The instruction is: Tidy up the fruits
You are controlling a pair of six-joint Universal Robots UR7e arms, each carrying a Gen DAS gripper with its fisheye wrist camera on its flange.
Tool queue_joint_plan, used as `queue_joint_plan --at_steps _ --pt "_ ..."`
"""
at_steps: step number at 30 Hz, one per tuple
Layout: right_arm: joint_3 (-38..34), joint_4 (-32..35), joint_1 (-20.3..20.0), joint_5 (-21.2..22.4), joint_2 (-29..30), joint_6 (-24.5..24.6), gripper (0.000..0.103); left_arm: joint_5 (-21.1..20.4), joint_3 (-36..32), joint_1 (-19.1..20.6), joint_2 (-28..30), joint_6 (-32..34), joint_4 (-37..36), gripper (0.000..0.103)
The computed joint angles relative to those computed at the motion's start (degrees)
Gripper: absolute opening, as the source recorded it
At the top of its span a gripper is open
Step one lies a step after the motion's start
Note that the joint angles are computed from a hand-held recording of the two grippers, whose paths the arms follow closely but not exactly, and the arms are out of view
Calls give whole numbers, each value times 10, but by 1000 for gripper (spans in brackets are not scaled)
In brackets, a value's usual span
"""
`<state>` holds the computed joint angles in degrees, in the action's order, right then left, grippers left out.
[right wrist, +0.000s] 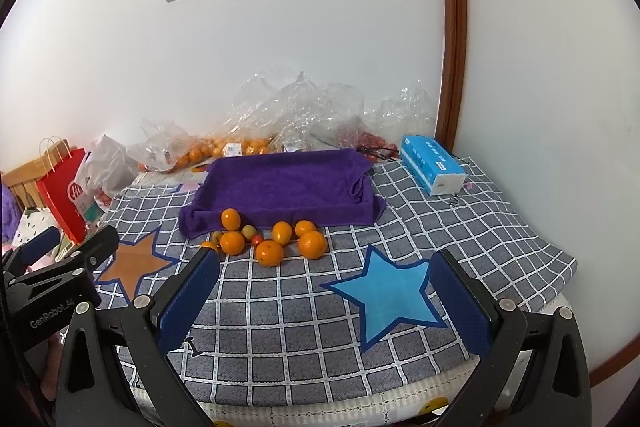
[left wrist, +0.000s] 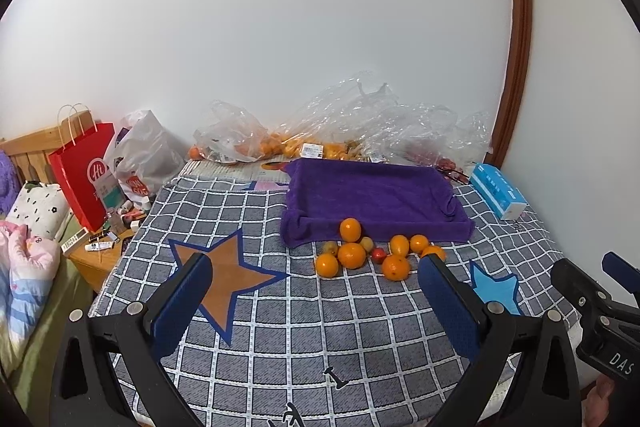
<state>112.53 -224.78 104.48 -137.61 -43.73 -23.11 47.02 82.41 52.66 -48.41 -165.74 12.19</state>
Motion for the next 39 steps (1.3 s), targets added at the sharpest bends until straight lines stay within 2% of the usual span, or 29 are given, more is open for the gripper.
queue_joint_plan --at_steps 11,24,39 --pt "-20 25 6 -7 10 -4 103 13 -4 15 -11 -20 13 103" --pt "-26 24 7 -12 18 -10 103 28 -8 22 -11 -26 19 103" --pt "-21 27 -1 -2 18 1 103 19 -6 20 -10 -31 19 103"
